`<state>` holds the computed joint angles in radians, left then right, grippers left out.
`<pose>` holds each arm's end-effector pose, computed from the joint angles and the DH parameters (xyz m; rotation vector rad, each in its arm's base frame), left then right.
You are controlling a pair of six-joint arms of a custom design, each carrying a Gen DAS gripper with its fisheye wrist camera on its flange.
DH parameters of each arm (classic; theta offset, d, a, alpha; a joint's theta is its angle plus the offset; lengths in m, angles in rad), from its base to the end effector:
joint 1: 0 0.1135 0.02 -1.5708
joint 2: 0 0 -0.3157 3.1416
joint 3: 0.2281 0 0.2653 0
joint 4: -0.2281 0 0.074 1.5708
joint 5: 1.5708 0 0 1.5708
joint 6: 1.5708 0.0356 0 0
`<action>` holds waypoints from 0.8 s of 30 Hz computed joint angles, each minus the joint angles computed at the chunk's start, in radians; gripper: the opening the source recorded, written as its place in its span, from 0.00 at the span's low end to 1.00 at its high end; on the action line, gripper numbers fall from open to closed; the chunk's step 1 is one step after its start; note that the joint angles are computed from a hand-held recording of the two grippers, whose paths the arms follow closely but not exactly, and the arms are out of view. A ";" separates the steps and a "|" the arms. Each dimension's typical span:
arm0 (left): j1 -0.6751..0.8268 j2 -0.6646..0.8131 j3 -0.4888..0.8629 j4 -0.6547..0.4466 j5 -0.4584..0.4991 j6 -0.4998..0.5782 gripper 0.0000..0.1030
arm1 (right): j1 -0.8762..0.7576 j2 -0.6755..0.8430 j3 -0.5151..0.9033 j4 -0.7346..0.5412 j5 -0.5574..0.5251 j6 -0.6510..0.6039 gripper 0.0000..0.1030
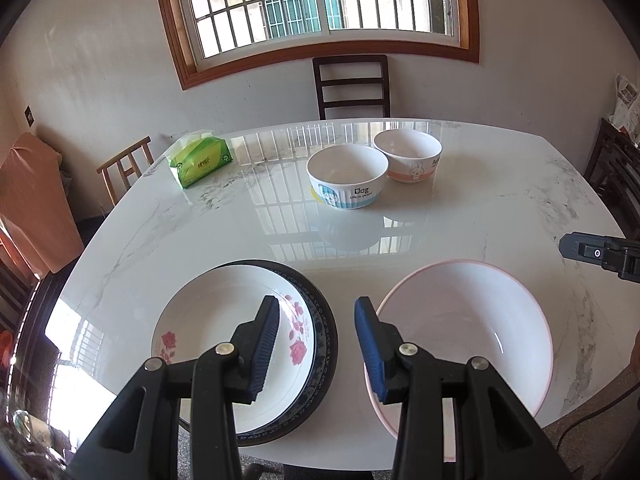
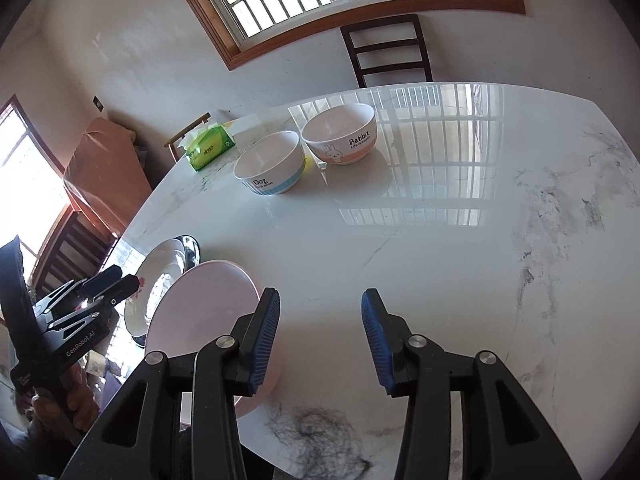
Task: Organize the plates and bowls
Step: 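Move both grippers to the white 'Dog' bowl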
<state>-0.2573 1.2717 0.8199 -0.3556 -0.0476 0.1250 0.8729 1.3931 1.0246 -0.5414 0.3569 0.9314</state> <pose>0.2532 -0.0649 0.2772 0.4293 2.3379 -0.0066 0.1977 0.2163 0.3024 0.2218 2.4296 0.3831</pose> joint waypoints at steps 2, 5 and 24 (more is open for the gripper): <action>0.000 0.014 0.007 0.013 -0.010 0.002 0.39 | -0.013 0.003 0.012 -0.012 -0.001 -0.023 0.44; -0.005 0.037 0.017 0.037 -0.028 0.006 0.39 | -0.038 0.006 0.025 -0.025 -0.008 -0.059 0.45; 0.079 0.448 0.430 -0.169 0.179 -0.047 0.39 | -0.318 0.146 0.093 0.094 -0.305 -0.303 0.47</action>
<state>-0.1786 1.7197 1.2499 -0.5244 0.1312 0.0782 0.5550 1.5386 1.1177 -0.4473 0.0521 0.6288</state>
